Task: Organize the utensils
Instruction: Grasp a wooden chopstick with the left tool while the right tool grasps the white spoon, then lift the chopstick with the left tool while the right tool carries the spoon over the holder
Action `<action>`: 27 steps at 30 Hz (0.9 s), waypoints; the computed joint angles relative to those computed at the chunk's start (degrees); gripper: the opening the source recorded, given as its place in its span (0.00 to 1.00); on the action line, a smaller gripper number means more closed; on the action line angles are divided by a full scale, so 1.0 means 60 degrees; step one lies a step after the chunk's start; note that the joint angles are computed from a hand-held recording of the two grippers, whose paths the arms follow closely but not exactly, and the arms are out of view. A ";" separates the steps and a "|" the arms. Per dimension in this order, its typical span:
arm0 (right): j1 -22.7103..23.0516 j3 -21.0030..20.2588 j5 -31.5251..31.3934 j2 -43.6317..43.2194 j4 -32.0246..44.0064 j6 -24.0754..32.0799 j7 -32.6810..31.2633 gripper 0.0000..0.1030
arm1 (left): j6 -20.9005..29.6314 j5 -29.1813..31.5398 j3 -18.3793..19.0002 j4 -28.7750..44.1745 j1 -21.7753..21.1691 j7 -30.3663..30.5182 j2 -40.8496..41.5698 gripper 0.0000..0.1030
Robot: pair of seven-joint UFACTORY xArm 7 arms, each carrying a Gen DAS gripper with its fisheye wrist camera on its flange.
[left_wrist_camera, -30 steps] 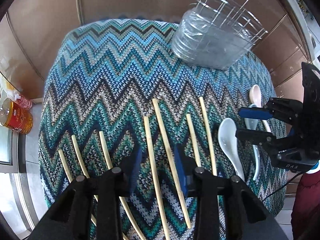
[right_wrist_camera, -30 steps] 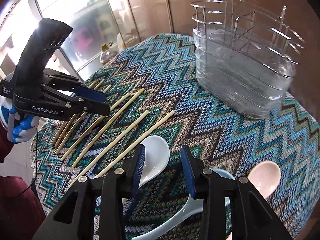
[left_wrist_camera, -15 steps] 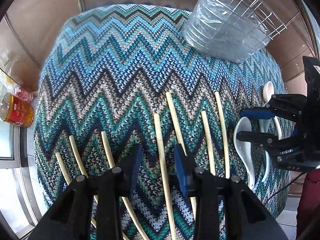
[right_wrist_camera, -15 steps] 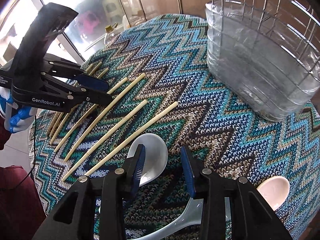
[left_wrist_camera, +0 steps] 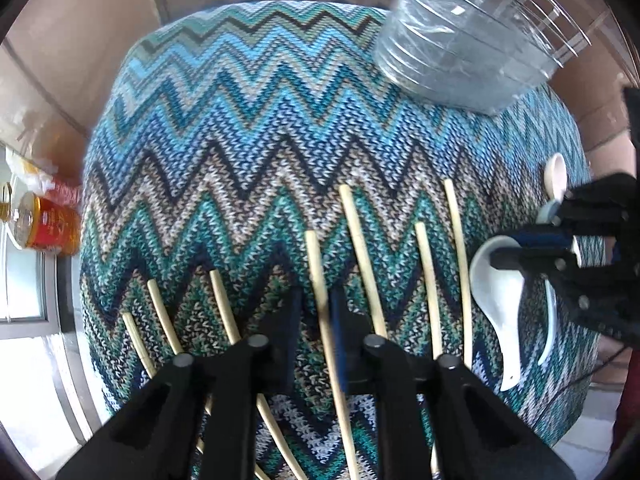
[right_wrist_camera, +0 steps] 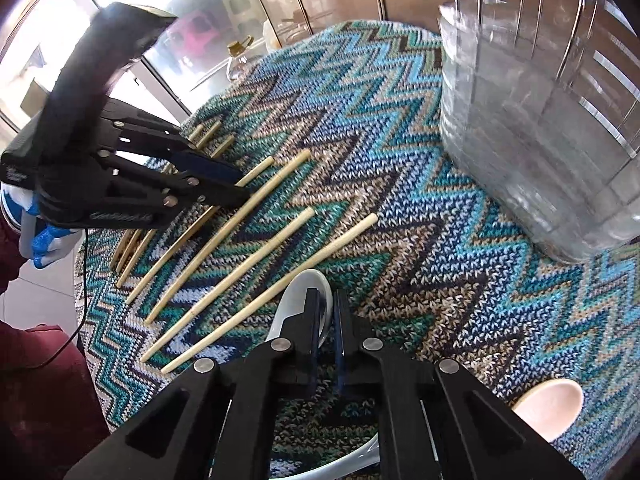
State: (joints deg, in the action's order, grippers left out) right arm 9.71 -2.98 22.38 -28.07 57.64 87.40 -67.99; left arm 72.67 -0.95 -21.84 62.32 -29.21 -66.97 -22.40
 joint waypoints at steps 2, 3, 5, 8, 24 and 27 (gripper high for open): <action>-0.0008 0.0017 0.0043 -0.0430 -0.0187 -0.0148 0.0016 0.05 | -0.0214 -0.0060 0.0080 -0.0214 0.0045 -0.0082 -0.0193 0.07; -0.0009 0.0019 0.0042 -0.0720 -0.0315 -0.0252 0.0029 0.05 | -0.0325 -0.0043 0.0059 -0.0288 0.0090 -0.0212 -0.0254 0.06; 0.0008 0.0006 0.0024 -0.1239 -0.0516 -0.0414 0.0118 0.05 | -0.0576 0.0088 -0.0026 -0.0460 0.0168 -0.0457 -0.0444 0.05; 0.0067 -0.0081 0.0002 -0.1971 -0.0674 -0.0515 0.0340 0.05 | -0.0776 0.0221 -0.0143 -0.0661 0.0259 -0.0862 -0.0710 0.05; -0.0351 -0.1553 -0.0484 -0.4579 -0.0608 0.0078 0.0725 0.05 | -0.1022 0.0141 -0.0924 -0.1115 0.0521 -0.2453 -0.3006 0.05; -0.0251 -0.1648 -0.0189 -0.4288 -0.0014 -0.0466 0.1050 0.05 | -0.0729 0.0920 -0.1311 -0.0116 0.1089 -0.2330 -0.3016 0.05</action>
State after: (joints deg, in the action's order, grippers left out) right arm 8.20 -12.87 21.25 -53.80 57.55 84.60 -61.69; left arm 68.29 4.57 -29.71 61.63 -22.68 -80.96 -40.50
